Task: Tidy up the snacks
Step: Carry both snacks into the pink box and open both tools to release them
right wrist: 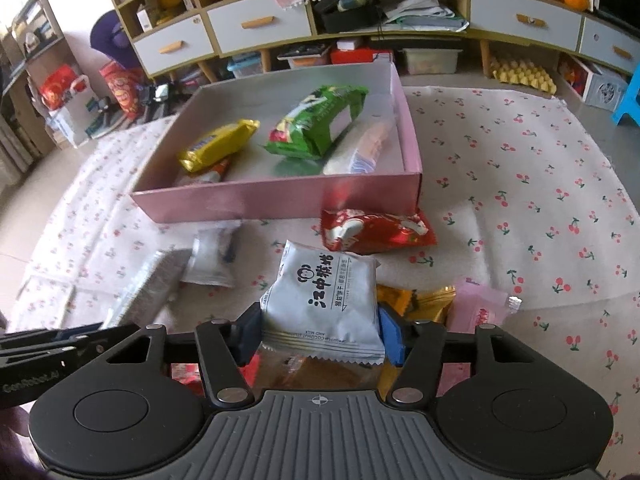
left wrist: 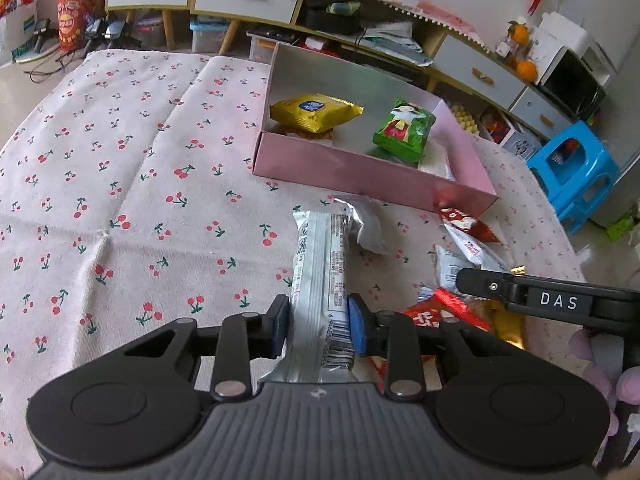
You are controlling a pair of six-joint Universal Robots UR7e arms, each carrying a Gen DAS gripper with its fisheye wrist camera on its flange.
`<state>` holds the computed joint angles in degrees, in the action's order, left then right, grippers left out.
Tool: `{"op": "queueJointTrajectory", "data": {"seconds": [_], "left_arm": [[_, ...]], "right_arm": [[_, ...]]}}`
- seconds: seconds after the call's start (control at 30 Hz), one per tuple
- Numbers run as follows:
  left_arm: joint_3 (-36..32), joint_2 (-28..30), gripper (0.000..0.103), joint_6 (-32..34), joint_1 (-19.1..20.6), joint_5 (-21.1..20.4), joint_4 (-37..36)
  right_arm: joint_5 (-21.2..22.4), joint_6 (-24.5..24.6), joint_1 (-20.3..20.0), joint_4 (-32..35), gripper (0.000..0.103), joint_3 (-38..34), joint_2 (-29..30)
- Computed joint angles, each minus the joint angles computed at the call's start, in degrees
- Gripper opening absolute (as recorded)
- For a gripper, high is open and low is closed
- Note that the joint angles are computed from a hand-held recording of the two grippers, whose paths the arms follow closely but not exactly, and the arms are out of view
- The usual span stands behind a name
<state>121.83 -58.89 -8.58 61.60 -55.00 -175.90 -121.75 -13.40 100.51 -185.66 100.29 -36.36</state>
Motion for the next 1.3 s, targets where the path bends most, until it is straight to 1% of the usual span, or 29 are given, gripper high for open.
{"op": "queueJointTrajectory", "data": {"seconds": [0.27, 0.37, 0.53, 0.7, 0.8, 0.97, 1.03, 1.17, 1.23, 1.3], "left_arm": [[0.0, -2.3, 0.028, -2.0, 0.3, -4.3, 1.2], [0.0, -2.7, 0.028, -2.4, 0.3, -5.9, 0.5], [-0.9, -2.8, 0.028, -2.4, 0.3, -7.5, -1.4], [-2.9, -1.7, 0.028, -3.4, 0.9, -7.9, -3.3], [-4.4, -1.0, 0.028, -3.9, 1.3, -8.0, -3.7], [-7.4, 0.9, 0.028, -1.5, 1.7, -8.4, -4.4], [-9.7, 1.9, 0.028, 0.3, 2.5, -10.2, -2.6], [-14.1, 3.9, 0.028, 0.4, 4.4, -13.8, 1.9], [-16.2, 5.2, 0.028, 0.4, 5.0, -14.4, 4.2], [-17.2, 6.2, 0.028, 1.2, 5.3, -14.4, 4.7]], "right_arm": [[2.9, 4.3, 0.3, 2.9, 0.059, 0.8, -2.4], [3.7, 6.0, 0.4, 3.3, 0.059, 0.9, -3.1], [5.6, 7.0, 0.4, 3.1, 0.059, 0.5, -3.7], [7.3, 8.3, 0.4, 3.4, 0.059, -1.6, -3.3], [9.3, 9.7, 0.1, 4.2, 0.059, -3.2, -2.8], [13.2, 12.3, -0.8, 5.5, 0.059, -6.4, -1.6], [14.2, 13.7, -1.3, 6.0, 0.059, -7.9, -0.9], [13.3, 17.3, -1.9, 5.7, 0.059, -10.0, 0.2], [13.1, 19.3, -2.3, 5.1, 0.059, -10.7, 0.7], [12.9, 20.5, -2.7, 3.8, 0.059, -11.2, 1.1]]}}
